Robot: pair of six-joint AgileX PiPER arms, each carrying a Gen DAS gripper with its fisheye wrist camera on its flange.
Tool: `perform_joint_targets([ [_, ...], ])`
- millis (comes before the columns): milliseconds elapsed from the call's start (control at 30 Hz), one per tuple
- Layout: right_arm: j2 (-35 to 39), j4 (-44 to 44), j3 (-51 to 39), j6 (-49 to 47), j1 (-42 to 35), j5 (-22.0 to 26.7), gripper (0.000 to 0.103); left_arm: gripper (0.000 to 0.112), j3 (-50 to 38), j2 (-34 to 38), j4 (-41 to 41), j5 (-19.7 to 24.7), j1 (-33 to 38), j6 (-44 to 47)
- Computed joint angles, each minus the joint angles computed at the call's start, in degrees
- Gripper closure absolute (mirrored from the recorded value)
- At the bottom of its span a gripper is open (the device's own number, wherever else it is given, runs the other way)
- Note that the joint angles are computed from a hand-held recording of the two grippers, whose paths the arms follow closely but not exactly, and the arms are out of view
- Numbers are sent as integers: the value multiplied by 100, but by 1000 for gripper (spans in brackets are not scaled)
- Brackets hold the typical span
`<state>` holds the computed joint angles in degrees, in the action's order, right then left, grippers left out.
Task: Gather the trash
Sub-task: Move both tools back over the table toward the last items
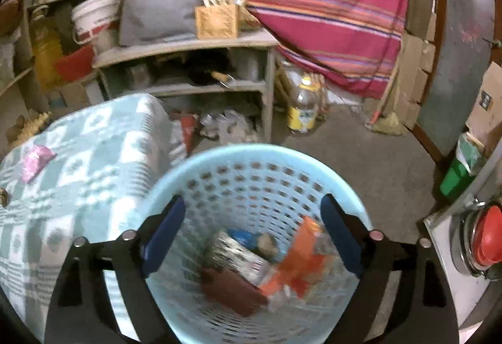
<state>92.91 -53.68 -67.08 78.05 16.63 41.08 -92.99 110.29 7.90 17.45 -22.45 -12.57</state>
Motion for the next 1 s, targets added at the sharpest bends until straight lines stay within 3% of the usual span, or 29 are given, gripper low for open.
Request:
perform_joint_targets([
  [133,335,-326,-537,265,536,-20,10,15,292,-173,-122,-173,423,184],
  [267,900,-508,-1308,186,1019,138,10,15,369,-142,-797,-197,896,852],
  [700,2868,610,-4041,-1514,1661,375,10,15,282,217,-1047,-127,1627,1331],
  [1000,3636,1140,-5195,-2248,1720,733,10,15,24,525,-1592,1,1957,1868],
])
